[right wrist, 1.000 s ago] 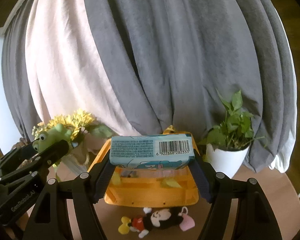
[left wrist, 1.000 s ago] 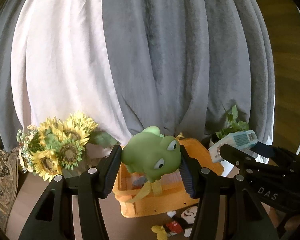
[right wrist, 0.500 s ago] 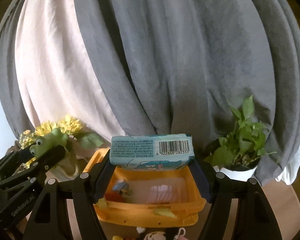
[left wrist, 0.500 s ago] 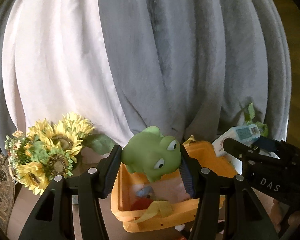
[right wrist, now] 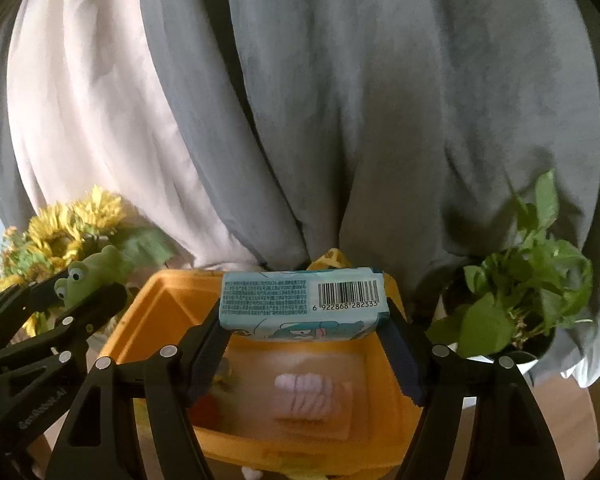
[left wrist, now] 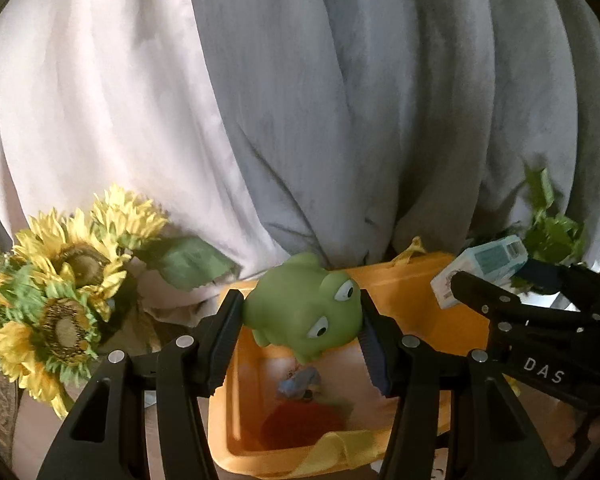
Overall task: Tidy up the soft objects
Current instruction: 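Open both tools over the crate, dropping the frog and soap box inside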
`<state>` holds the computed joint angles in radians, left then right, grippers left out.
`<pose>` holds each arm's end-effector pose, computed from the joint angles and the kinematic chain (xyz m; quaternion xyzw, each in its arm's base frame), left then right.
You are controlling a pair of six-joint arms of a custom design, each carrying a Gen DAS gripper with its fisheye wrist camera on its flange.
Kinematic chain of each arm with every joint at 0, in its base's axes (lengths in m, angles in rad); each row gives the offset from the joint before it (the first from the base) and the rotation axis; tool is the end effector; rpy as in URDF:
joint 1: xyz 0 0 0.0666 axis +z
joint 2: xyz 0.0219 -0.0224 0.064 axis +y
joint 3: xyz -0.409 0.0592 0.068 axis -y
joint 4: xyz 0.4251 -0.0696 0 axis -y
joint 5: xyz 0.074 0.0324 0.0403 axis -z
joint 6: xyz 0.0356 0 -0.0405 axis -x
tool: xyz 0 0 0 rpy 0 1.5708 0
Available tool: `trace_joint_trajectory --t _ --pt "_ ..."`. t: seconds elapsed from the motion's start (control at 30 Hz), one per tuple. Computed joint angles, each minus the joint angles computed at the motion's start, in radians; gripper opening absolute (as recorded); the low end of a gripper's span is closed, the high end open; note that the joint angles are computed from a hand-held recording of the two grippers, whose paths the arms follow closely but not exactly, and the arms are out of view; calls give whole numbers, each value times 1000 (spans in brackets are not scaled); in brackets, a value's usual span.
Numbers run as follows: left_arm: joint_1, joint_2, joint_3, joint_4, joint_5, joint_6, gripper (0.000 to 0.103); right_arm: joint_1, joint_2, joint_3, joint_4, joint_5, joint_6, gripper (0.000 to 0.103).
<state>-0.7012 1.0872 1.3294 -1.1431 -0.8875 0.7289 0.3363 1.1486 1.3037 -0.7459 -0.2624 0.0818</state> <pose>0.2960 -0.2143 0.5505 -0.1529 0.8509 0.1115 0.4900 0.3994 0.1490 0.5367 -0.2418 0.8429 0.1737 0.4482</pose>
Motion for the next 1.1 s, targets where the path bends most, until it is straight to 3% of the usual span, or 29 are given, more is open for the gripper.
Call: trace_joint_trajectory --t 0.23,0.47,0.6,0.77,1.1 --pt "62 25 -13 6 79 -34 55 25 56 31 -42 40 34 73" --pt "83 38 -19 1 123 -51 56 29 111 70 -127 28 47 74" --pt "75 36 -19 4 99 -55 74 24 124 77 -149 8 35 74" --pt "62 31 -16 -13 71 -42 74 23 122 78 -152 0 38 81" --pt "-4 5 4 -105 9 90 74 15 72 54 -131 2 38 81"
